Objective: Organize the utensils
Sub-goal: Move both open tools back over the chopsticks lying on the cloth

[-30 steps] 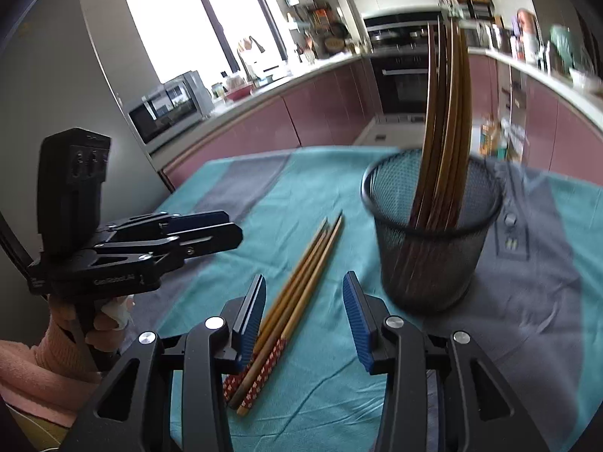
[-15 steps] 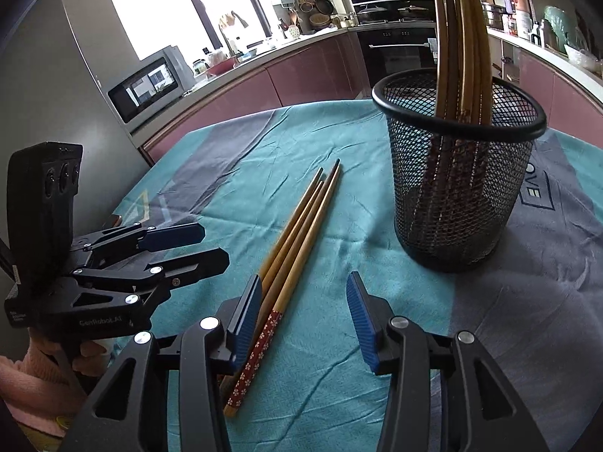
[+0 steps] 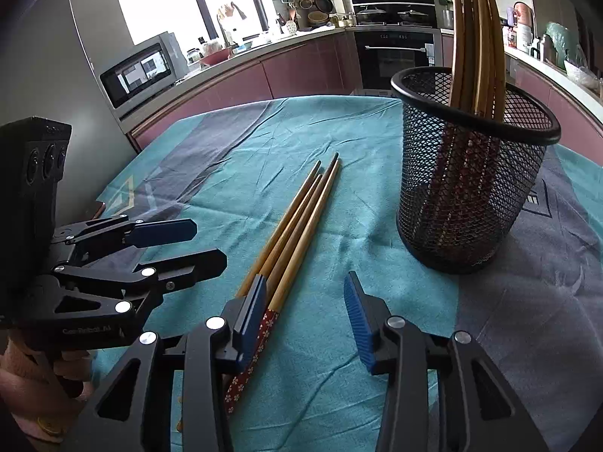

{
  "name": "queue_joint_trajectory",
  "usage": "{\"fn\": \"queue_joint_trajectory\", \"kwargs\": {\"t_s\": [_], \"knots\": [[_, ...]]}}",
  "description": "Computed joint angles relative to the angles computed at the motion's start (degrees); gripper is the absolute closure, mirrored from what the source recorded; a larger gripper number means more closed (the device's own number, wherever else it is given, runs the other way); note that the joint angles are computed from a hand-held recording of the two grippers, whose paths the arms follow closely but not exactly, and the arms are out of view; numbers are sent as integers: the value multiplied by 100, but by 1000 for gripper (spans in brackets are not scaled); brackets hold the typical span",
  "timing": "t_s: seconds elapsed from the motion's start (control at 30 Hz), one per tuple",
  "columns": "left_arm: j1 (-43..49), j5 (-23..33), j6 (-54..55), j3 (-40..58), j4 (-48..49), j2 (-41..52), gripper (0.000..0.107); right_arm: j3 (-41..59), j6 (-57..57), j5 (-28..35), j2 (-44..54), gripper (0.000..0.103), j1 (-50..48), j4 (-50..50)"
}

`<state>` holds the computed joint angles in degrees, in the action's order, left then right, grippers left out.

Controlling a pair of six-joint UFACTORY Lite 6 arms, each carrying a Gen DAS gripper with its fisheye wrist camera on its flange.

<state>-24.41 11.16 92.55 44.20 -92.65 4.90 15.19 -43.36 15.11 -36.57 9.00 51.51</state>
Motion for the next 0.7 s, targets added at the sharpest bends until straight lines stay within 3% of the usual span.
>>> {"fn": "queue_joint_trajectory", "kwargs": {"t_s": [0.2,0.43,0.7], "knots": [[-42,-2,269,46,-269,79,50,97,858,-352,277,65,335,-754],[-111,-41,143,184,-187,240,51,77,946,-400,312,70,330,-787],[-288,-165,-241,464,122,556,52,10,45,-91,198,71,-66,-14]]}}
